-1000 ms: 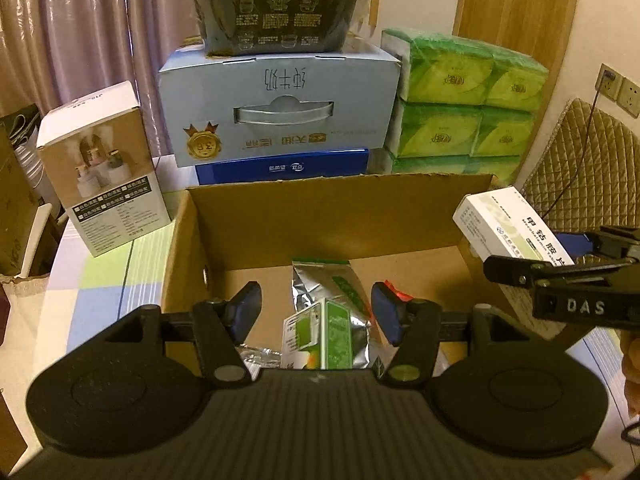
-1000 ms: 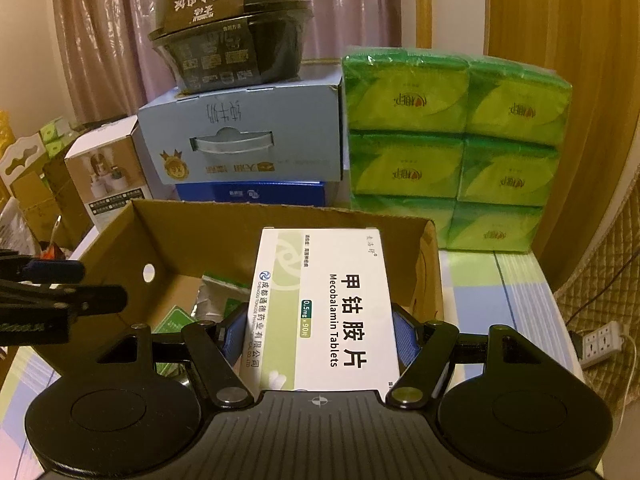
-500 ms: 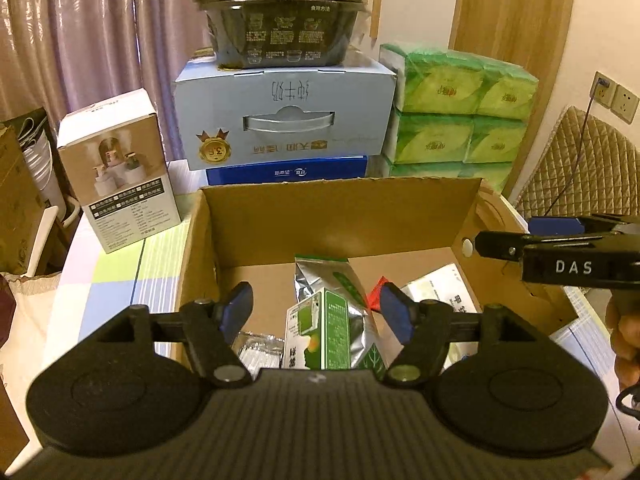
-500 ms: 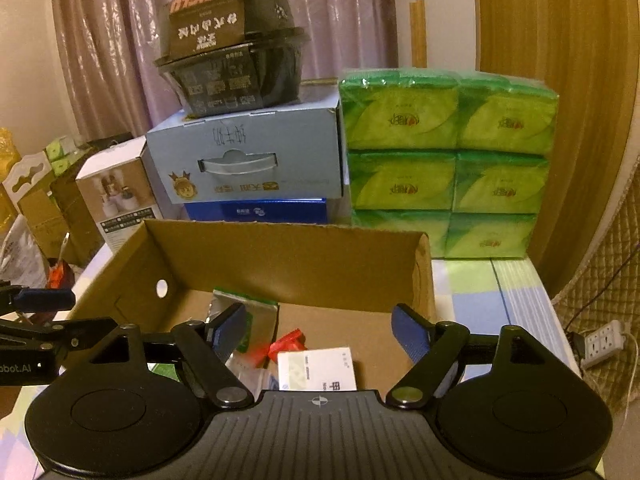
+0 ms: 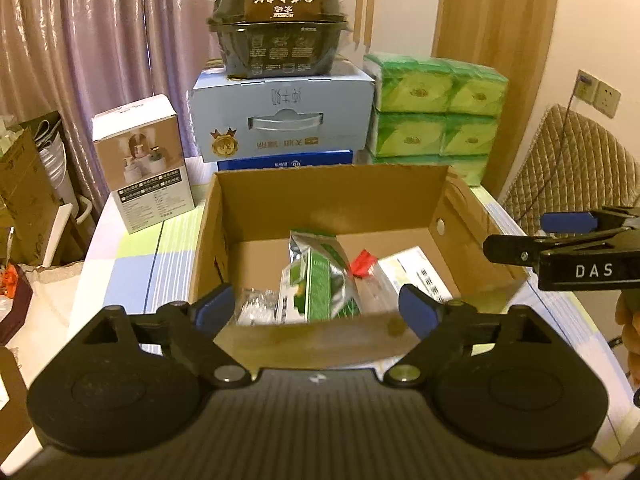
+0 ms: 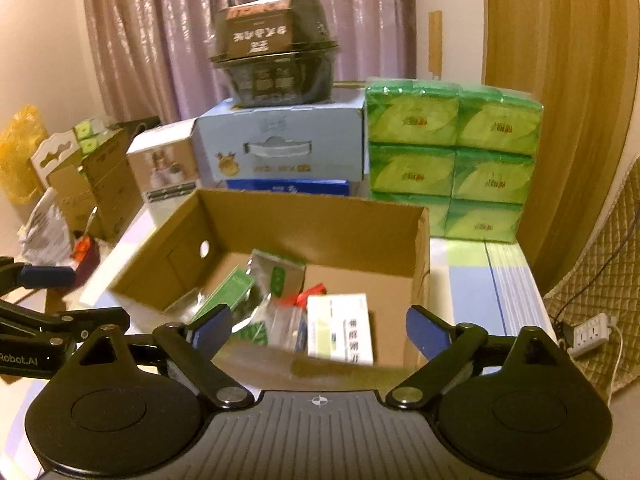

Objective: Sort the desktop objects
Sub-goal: 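Withdraw both grippers from the box back toward the table, then grasp the white ointment box with the right gripper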

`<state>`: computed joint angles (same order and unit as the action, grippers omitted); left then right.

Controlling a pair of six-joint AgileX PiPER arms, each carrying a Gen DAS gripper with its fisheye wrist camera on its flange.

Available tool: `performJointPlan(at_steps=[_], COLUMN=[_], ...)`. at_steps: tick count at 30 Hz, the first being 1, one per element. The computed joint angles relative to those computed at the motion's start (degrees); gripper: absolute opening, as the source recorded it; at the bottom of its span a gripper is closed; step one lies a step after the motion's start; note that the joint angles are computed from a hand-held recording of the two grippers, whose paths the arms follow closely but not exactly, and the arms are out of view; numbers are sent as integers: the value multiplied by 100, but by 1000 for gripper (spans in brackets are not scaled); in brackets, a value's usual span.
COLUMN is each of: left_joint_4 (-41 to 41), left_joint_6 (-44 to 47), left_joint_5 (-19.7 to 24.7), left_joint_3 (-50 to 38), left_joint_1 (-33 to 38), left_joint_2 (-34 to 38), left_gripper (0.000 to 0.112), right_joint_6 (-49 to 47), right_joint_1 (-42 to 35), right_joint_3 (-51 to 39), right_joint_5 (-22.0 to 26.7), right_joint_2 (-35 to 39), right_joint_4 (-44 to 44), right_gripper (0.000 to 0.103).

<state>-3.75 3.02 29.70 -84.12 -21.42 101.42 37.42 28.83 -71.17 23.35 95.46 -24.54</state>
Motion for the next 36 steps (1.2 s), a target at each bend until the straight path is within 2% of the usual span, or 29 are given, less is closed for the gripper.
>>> performJointPlan(at_steps=[3, 8, 22, 25, 36], left_joint_4=[139, 326, 1007, 874, 879], left_joint_6=[-164, -437, -1253, -1211, -1444], left_joint_5=[-76, -150, -29, -31, -48], left_joint_3=[451, 1140, 2273, 2445, 2887], left_joint_1=[-60, -131, -313, -323, -491], left_joint_2=[-358, -910, -1909, -2058, -2273], left_gripper=[97, 102, 102, 102, 102], right_joint_6=[242, 525, 1084, 1163, 1152], right_joint_1=[185, 439, 927, 977, 710], right_joint_3=[287, 660, 1366, 1505, 2169], right_joint_5=[60, 225, 707, 767, 667], right_joint_2=[-275, -664, -1442, -1574, -2059], right_joint_4=[-206, -382, -844, -884, -712], right_gripper=[101, 101, 101, 101, 101])
